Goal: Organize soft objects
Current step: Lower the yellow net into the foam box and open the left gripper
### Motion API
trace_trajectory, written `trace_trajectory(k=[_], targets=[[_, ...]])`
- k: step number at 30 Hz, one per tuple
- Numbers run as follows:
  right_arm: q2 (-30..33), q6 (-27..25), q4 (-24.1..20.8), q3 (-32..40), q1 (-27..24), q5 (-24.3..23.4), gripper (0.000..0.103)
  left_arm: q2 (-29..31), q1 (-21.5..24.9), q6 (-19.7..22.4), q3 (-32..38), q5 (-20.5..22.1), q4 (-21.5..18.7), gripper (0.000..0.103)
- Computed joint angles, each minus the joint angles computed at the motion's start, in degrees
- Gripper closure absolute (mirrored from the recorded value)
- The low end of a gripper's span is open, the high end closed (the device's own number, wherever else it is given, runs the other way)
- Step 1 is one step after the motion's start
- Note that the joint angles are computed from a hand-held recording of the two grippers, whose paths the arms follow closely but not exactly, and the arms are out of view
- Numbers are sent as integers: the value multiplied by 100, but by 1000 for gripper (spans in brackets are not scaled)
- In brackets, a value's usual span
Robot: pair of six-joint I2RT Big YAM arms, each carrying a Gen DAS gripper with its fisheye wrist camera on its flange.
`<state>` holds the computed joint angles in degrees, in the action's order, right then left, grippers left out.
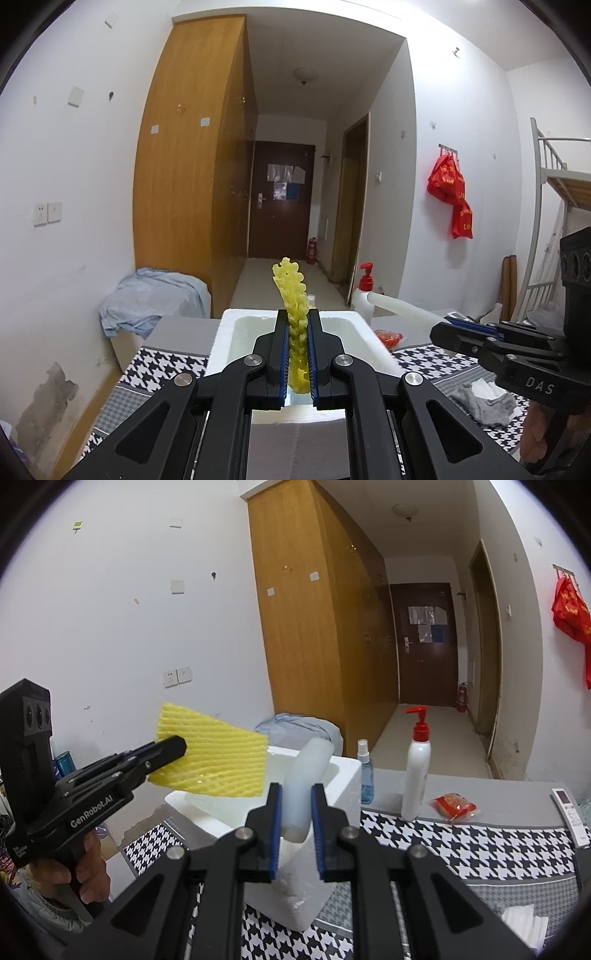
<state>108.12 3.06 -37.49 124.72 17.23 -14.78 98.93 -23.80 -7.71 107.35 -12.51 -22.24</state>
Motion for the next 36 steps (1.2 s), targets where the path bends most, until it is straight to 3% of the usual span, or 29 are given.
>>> trace_trajectory(k=[21,24,26,28,32,34,36], targets=[[208,28,-269,330,87,320,85,786,276,-238,1113,718,-957,94],[232,22,-305,369,84,343,85,842,287,-262,1191,712,-1046,90],[247,9,-332,397,88,365,85,872,293,-257,1237,741,-1118,72],[258,18,-341,416,85,372,85,848,287,-301,1178,721,-1049,45],[278,42,-350,442,85,397,85,751,257,-254,1000,665,-877,23],[298,46,-370,472,85,405,85,716,250,-258,933,615,-785,8],[296,56,-369,467,85,411,85,720,240,-183,942,603,-783,3]])
